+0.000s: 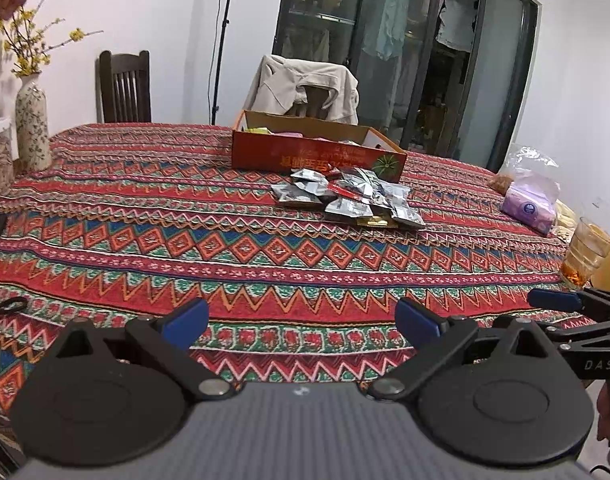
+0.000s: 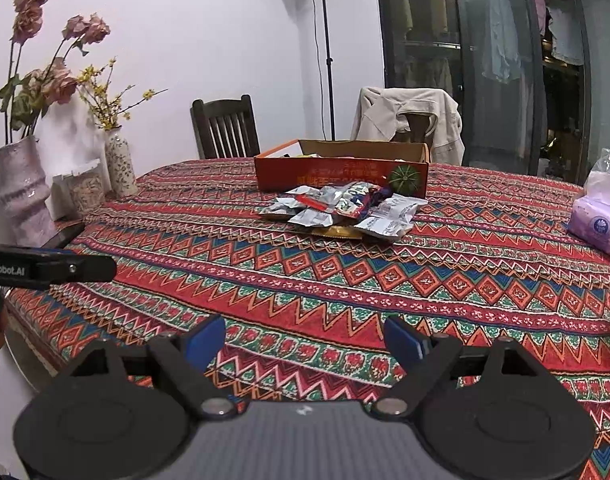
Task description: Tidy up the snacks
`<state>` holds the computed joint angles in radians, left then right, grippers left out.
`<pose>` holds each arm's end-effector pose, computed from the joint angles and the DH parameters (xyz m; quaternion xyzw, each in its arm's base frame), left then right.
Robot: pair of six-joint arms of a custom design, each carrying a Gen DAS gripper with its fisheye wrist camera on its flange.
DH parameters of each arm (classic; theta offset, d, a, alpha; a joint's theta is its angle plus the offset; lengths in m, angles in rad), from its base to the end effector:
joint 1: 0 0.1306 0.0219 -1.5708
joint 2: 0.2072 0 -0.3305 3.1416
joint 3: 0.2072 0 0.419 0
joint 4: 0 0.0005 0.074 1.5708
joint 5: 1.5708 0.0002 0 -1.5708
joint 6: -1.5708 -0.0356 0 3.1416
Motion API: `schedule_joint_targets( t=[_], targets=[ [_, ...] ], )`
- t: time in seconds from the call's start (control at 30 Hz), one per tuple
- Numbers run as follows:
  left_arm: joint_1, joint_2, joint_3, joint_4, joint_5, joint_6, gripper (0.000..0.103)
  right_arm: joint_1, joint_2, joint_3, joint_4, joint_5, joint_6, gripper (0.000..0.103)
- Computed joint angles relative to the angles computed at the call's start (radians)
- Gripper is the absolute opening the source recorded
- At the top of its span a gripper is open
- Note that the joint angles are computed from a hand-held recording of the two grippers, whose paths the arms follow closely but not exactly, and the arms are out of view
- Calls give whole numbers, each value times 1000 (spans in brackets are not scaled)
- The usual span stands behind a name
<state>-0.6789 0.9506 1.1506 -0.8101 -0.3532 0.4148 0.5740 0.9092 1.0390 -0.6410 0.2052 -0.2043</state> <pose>0.3092 -0.2343 0.4549 0.0345 0.8761 -0.1035 0.4696 0.3293 0.2037 0.4284 -0.1069 0.8533 0.1089 0.4986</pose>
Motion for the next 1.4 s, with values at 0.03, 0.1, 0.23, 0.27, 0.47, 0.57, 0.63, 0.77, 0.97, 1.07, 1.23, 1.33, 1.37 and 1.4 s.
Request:
schedule_joint_targets(
  t=[0.03,0.1,0.23,0.27,0.47,0.57,0.63,0.77,0.97,1.07,1.23,1.33,1.37,1.4],
  targets=[
    [2,11,8,-1,5,-1,101,-3,4,4,-1,-3,-3,86],
    [10,34,23,-1,11,-4,101,-15,18,9,3,-15,-3,86],
    [45,100,67,0,45,7,101,-42,53,25,16,-33,-4,86],
    [56,121,82,2,55,8,100,-51,65,31,19,-38,-5,86],
    [127,294,217,40,84,-70,95,-115,160,90,27,-72,-14,84],
    [165,424,327,61,108,-109,95,-158,226,141,36,-80,-26,82],
    [179,522,420,44,109,-133,95,-189,281,188,39,-97,-43,80],
    [193,683,580,34,95,-236,93,-232,408,309,37,-117,-47,79],
    [217,836,750,-5,133,-307,90,-268,637,560,-28,-141,-27,74],
    [227,882,801,-11,141,-312,90,-269,732,664,-59,-151,-14,72],
    [243,917,838,-15,173,-275,80,-256,812,750,-68,-104,2,72],
    [240,902,812,19,164,-291,62,-251,825,763,-64,-108,0,72],
    [236,891,794,33,148,-305,52,-253,826,763,-60,-119,-6,73],
    [232,886,788,42,137,-321,50,-254,830,767,-55,-123,-15,73]
  ],
)
